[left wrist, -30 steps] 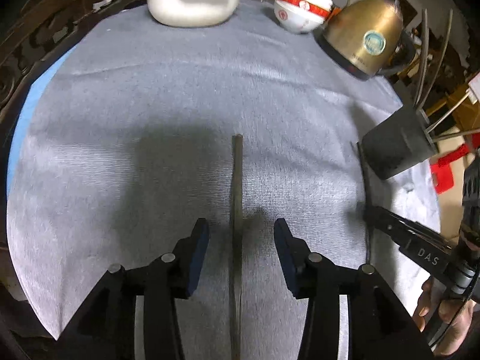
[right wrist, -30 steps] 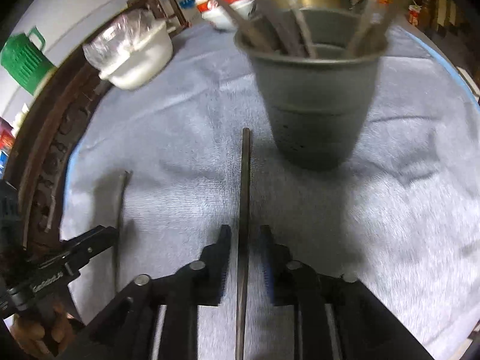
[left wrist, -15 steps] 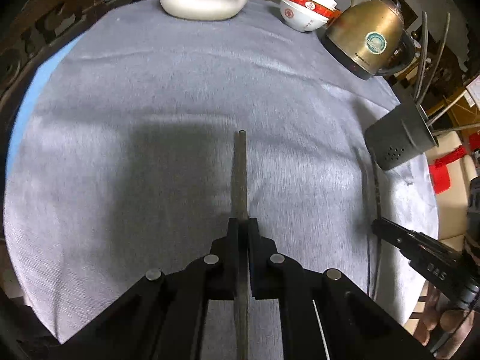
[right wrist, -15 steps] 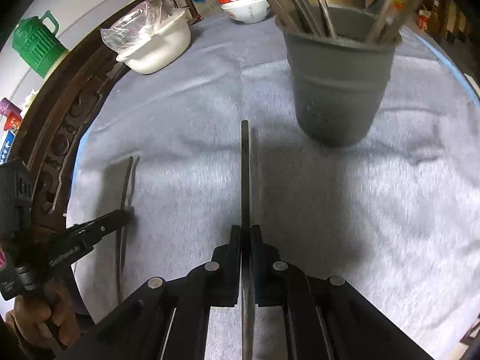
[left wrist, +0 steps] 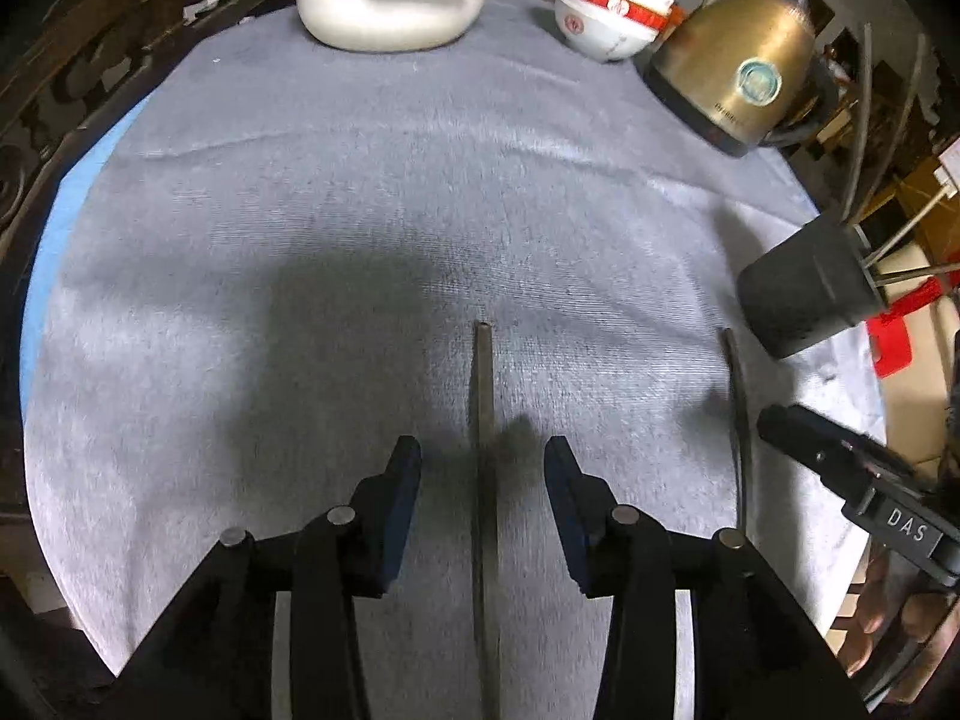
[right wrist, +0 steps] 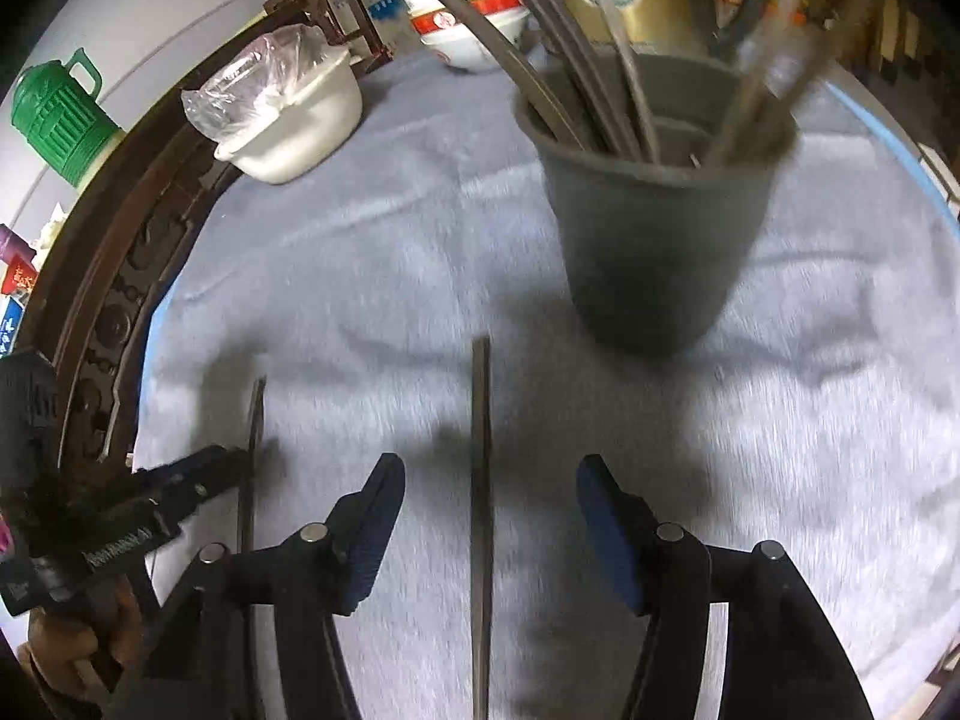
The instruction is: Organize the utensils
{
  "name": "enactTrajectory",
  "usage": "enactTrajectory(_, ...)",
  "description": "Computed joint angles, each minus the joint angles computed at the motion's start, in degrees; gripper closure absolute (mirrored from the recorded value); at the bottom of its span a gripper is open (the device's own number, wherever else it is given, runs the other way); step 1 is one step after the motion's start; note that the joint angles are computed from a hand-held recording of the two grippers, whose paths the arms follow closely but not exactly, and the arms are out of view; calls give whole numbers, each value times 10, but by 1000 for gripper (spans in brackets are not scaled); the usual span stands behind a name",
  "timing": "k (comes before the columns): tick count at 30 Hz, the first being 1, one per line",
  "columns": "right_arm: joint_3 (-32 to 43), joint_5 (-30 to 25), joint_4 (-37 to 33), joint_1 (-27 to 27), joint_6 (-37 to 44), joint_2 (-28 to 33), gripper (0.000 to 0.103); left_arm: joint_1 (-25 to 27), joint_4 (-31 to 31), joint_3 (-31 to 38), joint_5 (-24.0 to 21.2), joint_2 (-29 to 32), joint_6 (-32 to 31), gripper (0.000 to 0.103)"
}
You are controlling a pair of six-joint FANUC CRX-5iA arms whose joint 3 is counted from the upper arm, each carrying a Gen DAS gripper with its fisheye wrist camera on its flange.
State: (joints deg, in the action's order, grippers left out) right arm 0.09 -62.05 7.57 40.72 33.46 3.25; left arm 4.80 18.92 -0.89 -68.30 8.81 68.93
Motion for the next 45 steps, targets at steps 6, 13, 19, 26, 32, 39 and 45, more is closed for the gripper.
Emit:
enactTrajectory(6, 59, -57, -11, -10, 45, 60, 76, -17, -20, 34, -11, 23, 12, 60)
enactTrajectory(13, 78, -78, -42, -20, 91, 70, 95, 1, 13, 46, -39, 45, -23, 97)
enactTrajectory(19, 107, -102, -62, -35, 130, 87, 94, 4, 11, 64, -66, 55, -31, 97)
enactTrajectory(26, 81, -62, -69, -39, 120, 69, 96, 4, 22, 65, -66, 57, -28, 98)
enactTrajectory(32, -17, 30, -18, -10, 48, -23, 97, 33, 89, -1, -25, -4, -54, 98)
enactTrajectory(39, -123, 119, 164, 50, -110, -109, 97, 45, 177, -97, 97, -115, -118, 98)
enactTrajectory(45, -210, 149, 391, 76, -283, -153, 97, 28, 254, -171, 229, -181, -172, 98)
